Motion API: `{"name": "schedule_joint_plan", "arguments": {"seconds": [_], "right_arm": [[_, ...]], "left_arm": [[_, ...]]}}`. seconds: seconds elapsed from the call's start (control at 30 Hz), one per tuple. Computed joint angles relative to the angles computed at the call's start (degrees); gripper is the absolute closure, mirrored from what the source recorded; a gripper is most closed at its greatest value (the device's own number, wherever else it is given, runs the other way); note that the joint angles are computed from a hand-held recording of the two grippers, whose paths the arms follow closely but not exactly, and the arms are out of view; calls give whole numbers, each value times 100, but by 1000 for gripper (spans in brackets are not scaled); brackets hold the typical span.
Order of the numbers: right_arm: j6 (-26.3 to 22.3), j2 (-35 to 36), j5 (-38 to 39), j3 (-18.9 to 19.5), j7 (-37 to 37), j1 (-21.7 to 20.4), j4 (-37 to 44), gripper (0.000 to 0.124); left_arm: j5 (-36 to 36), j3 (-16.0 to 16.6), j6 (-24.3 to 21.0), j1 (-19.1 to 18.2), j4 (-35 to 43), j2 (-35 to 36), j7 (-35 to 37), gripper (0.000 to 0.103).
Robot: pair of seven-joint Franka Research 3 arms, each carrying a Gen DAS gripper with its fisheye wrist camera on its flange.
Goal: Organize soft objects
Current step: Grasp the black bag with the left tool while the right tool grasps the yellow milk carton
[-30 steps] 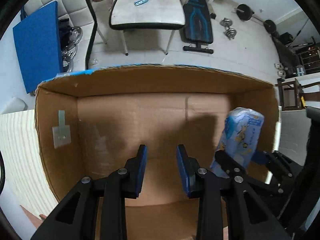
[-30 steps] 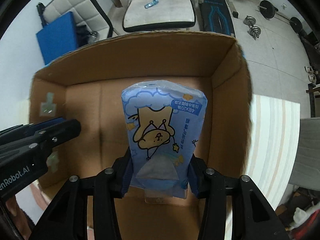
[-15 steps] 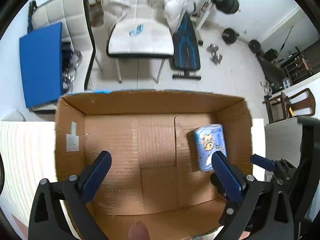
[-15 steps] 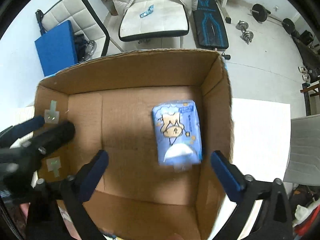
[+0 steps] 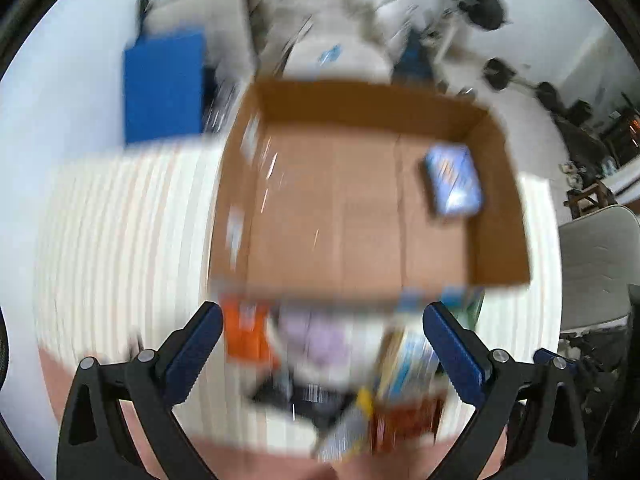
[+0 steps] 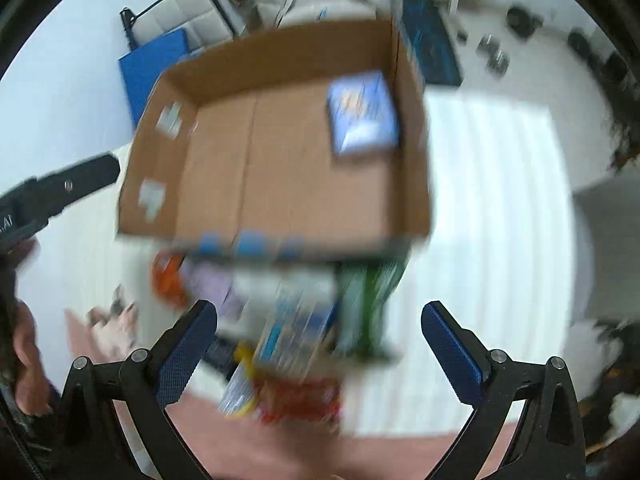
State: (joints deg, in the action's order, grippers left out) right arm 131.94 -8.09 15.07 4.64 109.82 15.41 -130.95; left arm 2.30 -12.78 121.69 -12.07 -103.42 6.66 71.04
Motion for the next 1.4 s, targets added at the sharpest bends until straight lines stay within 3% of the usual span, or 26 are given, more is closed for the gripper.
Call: {"name": "schedule_joint_plan", "arguments": {"seconds": [0.13,0.23,0.37,0.53,0.67,0.77,0.83,1.03,1.1,1.23,1.3,1.4], "right_arm": [[175,153,866,18,-45,155,-472,23],[402,581,746,101,192,230,-438,32],[554,1044,554,109,587,311,-250,33],[595,1394,691,111,603,377,-106,33],[552,1555,661,101,618,408,8,33],[418,1718,801,146,377,403,164,52],[267,1782,558,150,358,479,276,54],[-456,1830,-30,202,-64,657,474,56],[-524,1777,-75,209,-149,694,434,56],[-284,1647,175,167,-107,657,236,54],[-194,1639,231,153,24,647,191,54],[-131,1642,124,156,197,676,171,55]], "left_arm": [[-1242,97,-457,213,-1084,-398,-82,1],[-1578,161,-468,291,-1548,-364,-298,14],[-2187,197,-347,444,-1733,0,-355,15],[-2397,112,-193,539,-1608,507,-574,15],[-2090,64,-112,503,-1501,691,-943,15],[-1743,13,-140,449,-1349,758,-1004,25],[-1456,-29,-255,401,-1237,785,-862,32],[-140,17,-610,168,-1290,581,-649,33],[-264,52,-582,246,-1343,528,-632,33],[-1247,78,-328,508,-1516,514,-671,33],[-1255,86,-167,476,-1589,520,-951,33],[-724,7,-53,253,-1570,516,-1215,54]]}}
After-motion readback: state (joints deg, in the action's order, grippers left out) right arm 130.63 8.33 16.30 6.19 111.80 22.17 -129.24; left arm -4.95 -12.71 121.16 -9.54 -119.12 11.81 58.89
